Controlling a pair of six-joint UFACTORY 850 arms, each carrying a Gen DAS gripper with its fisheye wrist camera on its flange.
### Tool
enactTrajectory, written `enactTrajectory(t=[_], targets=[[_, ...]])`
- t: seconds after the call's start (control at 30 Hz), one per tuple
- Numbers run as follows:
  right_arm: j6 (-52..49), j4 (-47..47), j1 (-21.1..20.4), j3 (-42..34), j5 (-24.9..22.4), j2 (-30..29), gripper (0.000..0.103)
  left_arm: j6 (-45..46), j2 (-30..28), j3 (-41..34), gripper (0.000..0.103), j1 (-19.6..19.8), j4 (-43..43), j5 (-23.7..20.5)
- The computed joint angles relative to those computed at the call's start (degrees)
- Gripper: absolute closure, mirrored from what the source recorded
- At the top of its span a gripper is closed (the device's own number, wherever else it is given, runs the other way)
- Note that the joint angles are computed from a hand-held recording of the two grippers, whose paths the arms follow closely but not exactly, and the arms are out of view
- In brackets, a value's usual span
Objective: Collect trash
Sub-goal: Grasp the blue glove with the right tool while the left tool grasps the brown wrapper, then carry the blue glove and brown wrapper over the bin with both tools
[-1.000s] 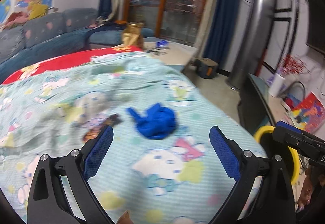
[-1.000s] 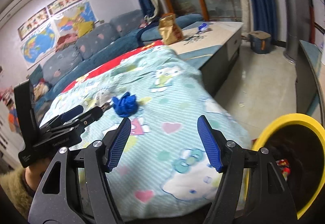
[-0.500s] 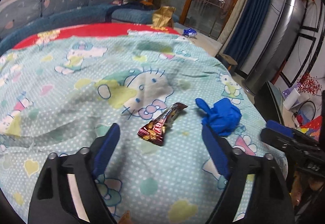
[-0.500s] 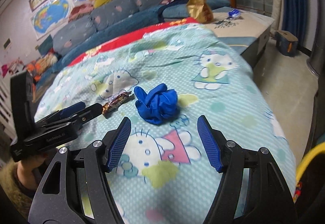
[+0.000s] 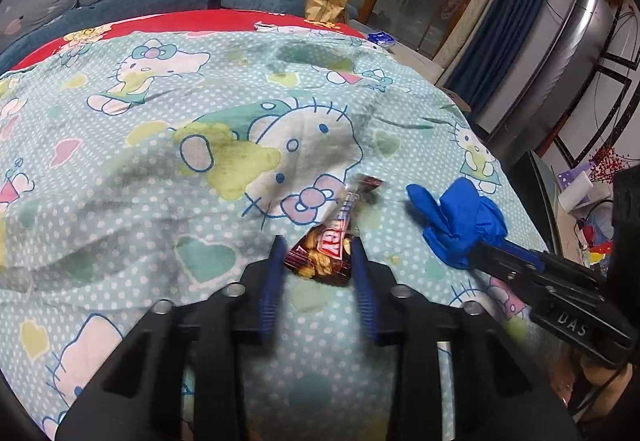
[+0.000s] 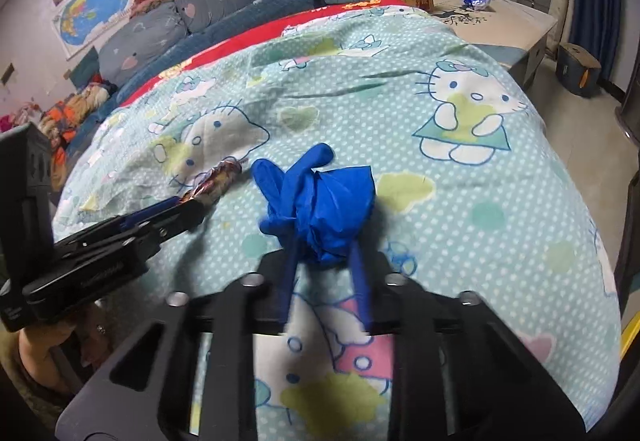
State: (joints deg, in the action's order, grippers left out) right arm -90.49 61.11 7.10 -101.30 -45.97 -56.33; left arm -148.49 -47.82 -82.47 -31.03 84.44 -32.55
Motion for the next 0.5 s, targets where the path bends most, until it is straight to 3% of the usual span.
enactTrajectory(t=[0.5], targets=[[-6.8,10.1,-6.9,7.3,-3.0,4.4,0.097,-0.6,-0.4,-3.7,0.074,-3.3,4.7,-1.5]])
